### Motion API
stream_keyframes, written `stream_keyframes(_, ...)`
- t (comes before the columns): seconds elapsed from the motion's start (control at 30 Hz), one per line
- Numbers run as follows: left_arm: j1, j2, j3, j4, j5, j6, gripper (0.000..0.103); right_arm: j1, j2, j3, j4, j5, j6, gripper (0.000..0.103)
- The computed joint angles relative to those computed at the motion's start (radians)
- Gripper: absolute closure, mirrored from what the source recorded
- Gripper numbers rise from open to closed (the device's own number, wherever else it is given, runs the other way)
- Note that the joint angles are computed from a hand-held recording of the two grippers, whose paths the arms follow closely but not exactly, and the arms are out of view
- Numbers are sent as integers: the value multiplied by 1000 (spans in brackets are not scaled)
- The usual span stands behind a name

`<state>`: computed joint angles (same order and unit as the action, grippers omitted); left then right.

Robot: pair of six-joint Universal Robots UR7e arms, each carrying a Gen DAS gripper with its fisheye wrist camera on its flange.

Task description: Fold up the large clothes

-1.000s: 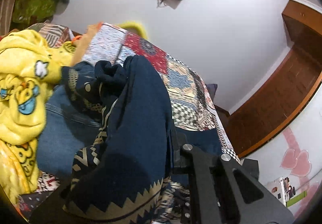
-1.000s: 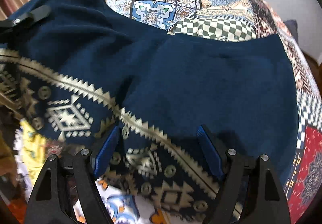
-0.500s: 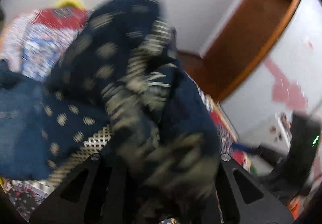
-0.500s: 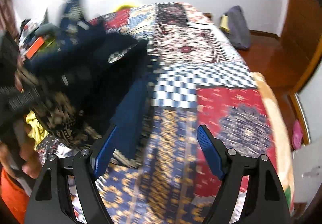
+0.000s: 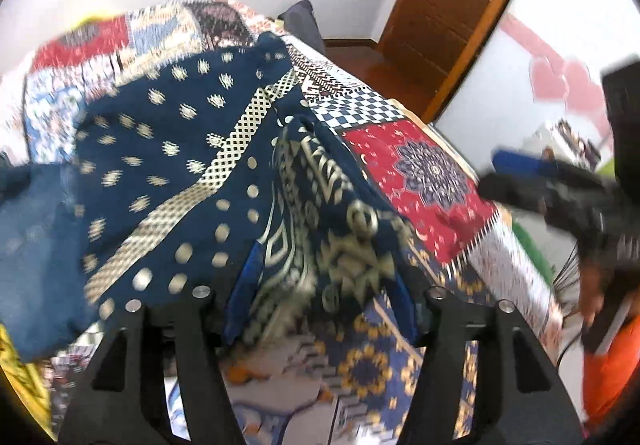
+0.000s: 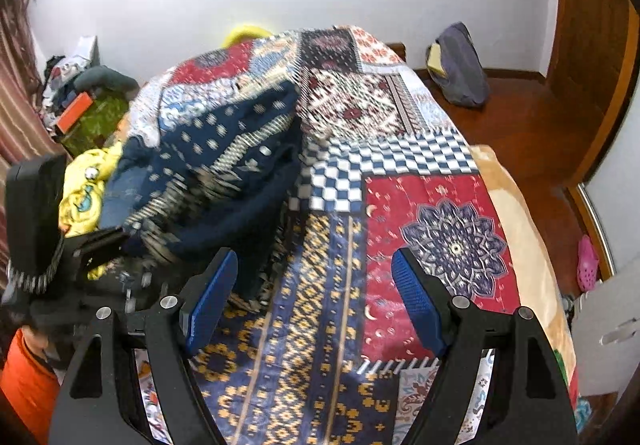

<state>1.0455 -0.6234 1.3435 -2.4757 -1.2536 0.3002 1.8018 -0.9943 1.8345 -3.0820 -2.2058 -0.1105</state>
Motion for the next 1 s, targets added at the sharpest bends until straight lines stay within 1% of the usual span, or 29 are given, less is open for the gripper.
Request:
stream_keyframes(0.07,-3,-46,58,-29,2,11,41,9,2,-9,-10,20,-8,27)
stream_keyframes(0.13,5,-78,74,-46,8,20,41,17,10,-23,-13,40,-17,27)
stream_keyframes(0.2,6,-95,73,-76,51,14,37,28,29,-50,-13,57,-33,27)
stream_keyframes(0.23,0,-113,98,-103,74,8,36,32,39,-61,-14,64,-39,27)
stream_keyframes(0.3,7,-115,87,-145,129,15,34,37,66,-98,-2,90,-53,26)
stream_keyframes(0.37,20,-110,64,-162,160,12,34,36,96,-129,7,114,-60,26)
stream_keyframes(0.47,50,-89,12,-124,160,-22,34,25,146,-173,38,147,-58,26)
stream_keyframes(0.53,65,-61,-22,-92,162,-35,34,14,178,-200,68,150,-53,26)
stream_keyframes(0.63,83,-25,-55,-21,155,-45,34,-8,217,-229,119,120,-44,26)
stream_keyframes(0.67,86,-23,-41,-30,157,-31,33,-16,224,-229,129,100,-36,26)
stream_keyframes(0.73,88,-31,5,-91,159,9,32,-31,225,-217,138,66,-31,26)
stream_keyframes(0.8,89,-46,42,-128,162,16,26,-50,214,-188,140,33,-22,26)
stream_keyframes(0.87,93,-71,78,-147,153,-1,21,-77,175,-137,135,62,0,26)
stream_keyframes(0.93,100,-97,115,-161,139,-18,20,-100,132,-97,151,105,43,26)
stream_keyframes(0.97,100,-104,126,-165,143,-17,20,-108,110,-74,151,123,62,26)
stream_keyframes(1.0,97,-116,147,-172,152,-9,19,-111,90,-54,147,126,72,26)
